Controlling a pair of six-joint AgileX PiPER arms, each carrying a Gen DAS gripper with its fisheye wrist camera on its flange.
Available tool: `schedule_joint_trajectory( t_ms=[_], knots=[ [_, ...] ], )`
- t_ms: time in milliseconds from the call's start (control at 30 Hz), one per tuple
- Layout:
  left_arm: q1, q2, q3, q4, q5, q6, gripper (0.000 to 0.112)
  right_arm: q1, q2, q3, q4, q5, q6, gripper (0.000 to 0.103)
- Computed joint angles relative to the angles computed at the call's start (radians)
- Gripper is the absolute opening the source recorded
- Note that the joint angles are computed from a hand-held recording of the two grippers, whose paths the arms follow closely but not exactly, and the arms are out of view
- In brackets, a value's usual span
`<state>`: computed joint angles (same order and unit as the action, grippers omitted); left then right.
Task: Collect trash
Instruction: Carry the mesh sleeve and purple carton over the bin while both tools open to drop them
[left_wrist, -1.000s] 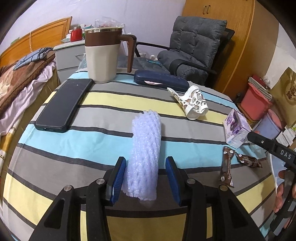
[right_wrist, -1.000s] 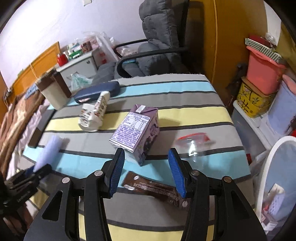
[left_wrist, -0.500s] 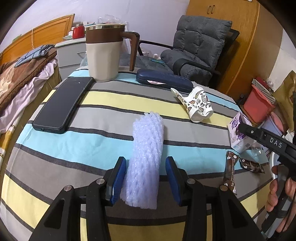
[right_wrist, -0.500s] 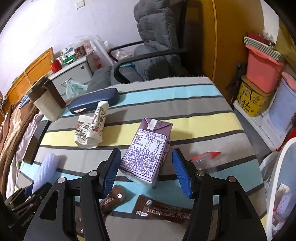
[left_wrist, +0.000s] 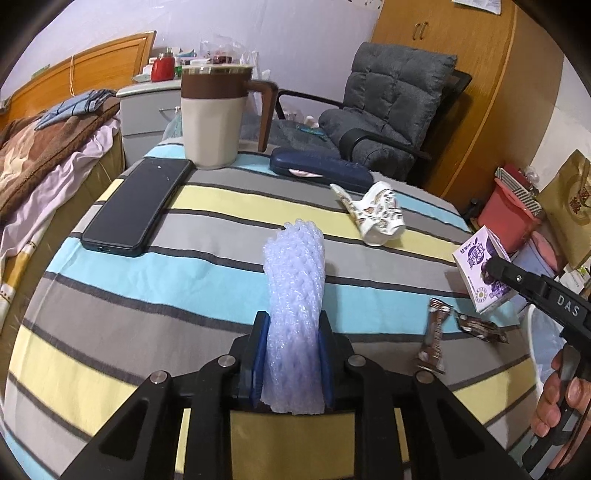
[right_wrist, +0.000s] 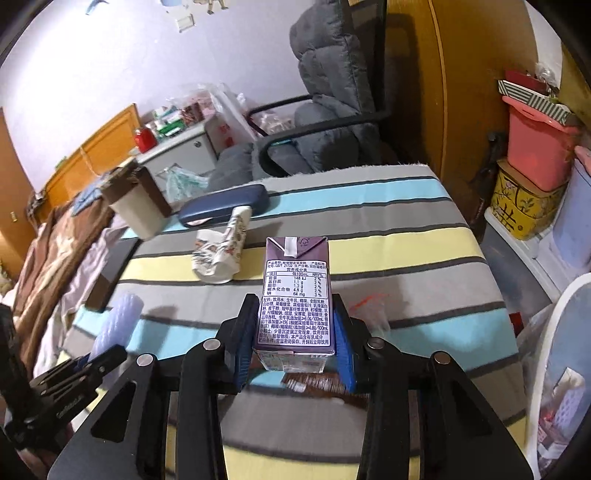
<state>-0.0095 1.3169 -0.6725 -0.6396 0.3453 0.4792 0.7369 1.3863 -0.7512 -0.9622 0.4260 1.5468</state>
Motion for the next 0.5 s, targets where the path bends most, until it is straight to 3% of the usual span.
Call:
schedule_joint_trajectory(
  t_ms=[200,500],
  knots=[
    [-0.097,-0.124,0.048,0.184,0.015,-0.233,0.024,0.055,-0.114,0.079,0.008,0.023,-0.007,0.040],
    [-0.349,-0.253,0.078,0.565,0.048,-0.703,0.024,0.167,-0.261,0.160,0.019,0.149,0.011,0.040]
  ],
)
